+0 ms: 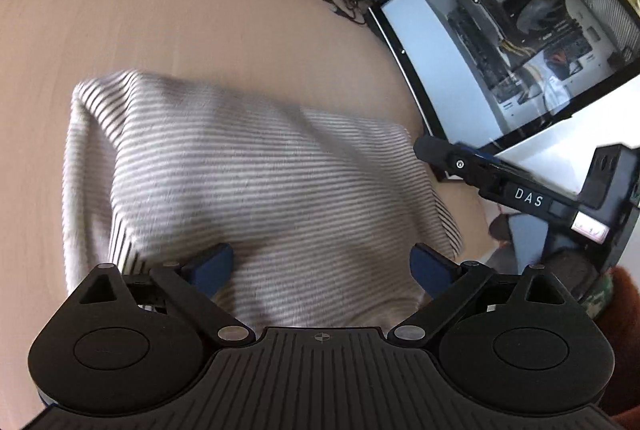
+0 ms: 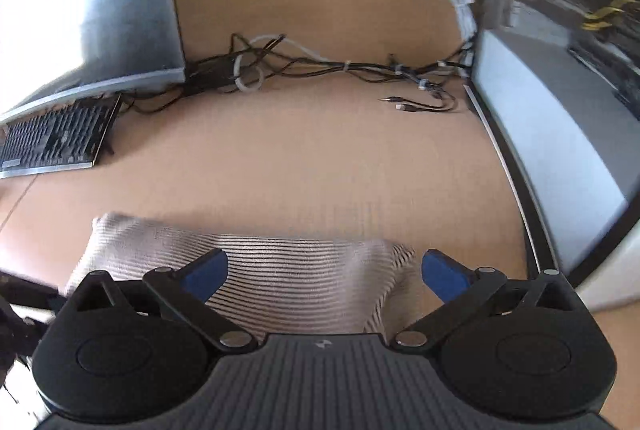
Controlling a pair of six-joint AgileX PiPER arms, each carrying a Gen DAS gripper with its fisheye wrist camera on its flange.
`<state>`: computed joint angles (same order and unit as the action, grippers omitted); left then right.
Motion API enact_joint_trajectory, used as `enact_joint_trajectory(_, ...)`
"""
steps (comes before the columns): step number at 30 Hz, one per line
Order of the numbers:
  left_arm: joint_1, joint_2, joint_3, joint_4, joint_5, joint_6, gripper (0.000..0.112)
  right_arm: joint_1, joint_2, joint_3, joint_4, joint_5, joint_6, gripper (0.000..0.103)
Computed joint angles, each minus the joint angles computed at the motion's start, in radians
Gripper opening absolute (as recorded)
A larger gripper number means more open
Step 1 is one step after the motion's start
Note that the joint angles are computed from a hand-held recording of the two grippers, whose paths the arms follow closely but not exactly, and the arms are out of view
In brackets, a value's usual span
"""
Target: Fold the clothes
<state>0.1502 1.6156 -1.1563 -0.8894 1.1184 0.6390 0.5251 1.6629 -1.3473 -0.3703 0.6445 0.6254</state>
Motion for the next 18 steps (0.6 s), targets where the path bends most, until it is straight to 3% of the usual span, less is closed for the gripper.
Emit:
enact_joint_trajectory(3,-0.034,0.018,-0.022,0.007,-0.058,-0.043,0.098,-0.043,0.078,-0.069,0.107,0.025,-0.179,0.103)
enact_joint_trajectory(6,-0.085,0.052,-0.076,0.048,-0.114,-0.114,0.098,-0.060,0.144,-0.103,0.112,0.022,-0.285,0.103)
enact_joint_trajectory(11,-0.162,0.177,-0.237,0.149,-0.201,-0.176,0.098,-0.131,0.185,-0.112,0.198,-0.039,-0.340,0.103)
enact_joint_trajectory(18,-0.216,0.357,-0.472,0.242,-0.275,-0.318,0.098,-0.166,0.228,-0.187,0.228,0.014,-0.324,0.103)
